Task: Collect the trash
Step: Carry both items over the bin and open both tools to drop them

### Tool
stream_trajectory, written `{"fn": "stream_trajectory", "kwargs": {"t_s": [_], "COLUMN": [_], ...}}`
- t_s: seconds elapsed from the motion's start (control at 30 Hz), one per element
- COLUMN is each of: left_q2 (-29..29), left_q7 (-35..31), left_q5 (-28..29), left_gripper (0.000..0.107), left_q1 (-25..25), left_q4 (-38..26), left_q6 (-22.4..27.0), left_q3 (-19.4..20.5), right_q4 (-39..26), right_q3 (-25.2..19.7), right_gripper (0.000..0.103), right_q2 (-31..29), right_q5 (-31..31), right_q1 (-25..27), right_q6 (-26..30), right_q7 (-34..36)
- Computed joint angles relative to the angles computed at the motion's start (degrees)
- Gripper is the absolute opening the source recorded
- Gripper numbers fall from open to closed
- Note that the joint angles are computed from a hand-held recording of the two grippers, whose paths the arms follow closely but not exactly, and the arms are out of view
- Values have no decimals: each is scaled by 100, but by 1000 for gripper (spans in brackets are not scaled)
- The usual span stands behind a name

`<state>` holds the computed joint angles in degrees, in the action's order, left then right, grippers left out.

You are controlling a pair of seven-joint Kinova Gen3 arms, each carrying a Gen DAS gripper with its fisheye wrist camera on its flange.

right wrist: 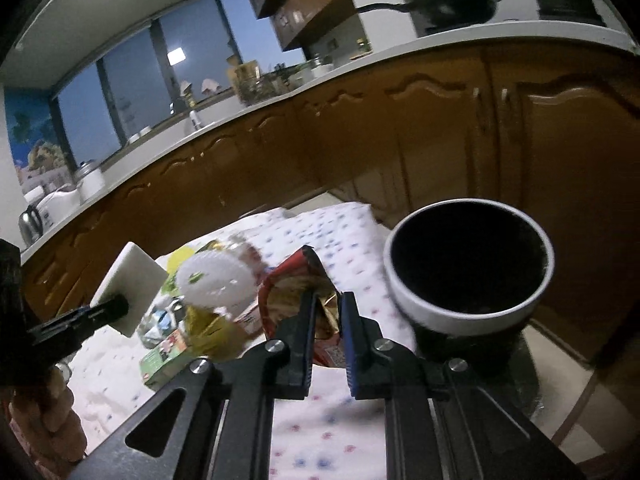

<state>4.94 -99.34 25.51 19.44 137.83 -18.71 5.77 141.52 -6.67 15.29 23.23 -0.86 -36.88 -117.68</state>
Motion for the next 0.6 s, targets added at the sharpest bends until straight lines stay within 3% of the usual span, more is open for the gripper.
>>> {"fn": "stream_trajectory", "kwargs": {"t_s": [0.17, 0.3, 0.43, 0.53, 0.6], "left_q2": [356, 778, 1239, 1558, 1754], "left_q7": [-209, -489, -712, -555, -468], "left_q5": [7, 131, 347, 123, -47], "left_gripper": [27, 27, 27, 27, 28], "left_q1": [301, 718, 1474, 1496, 1193], "left_q4": [-551, -1147, -1855, -2446, -2855], "left_q6": [251, 611, 1187, 1733, 2126], "left_q3": [54, -215, -960, -1046, -763], "right_q4": [-132, -357, -576, -788, -1013], "right_q3": [105, 157, 154, 160, 132], "right_gripper": [12, 12, 12, 13, 13], "right_q2": [46, 155, 279, 368, 439], "right_q5": [120, 219, 330, 369, 442], "right_q1": [233, 448, 683, 808, 890], "right_q6": [86, 253, 392, 555, 797], "right_q7": [-102, -176, -296, -318, -347]}}
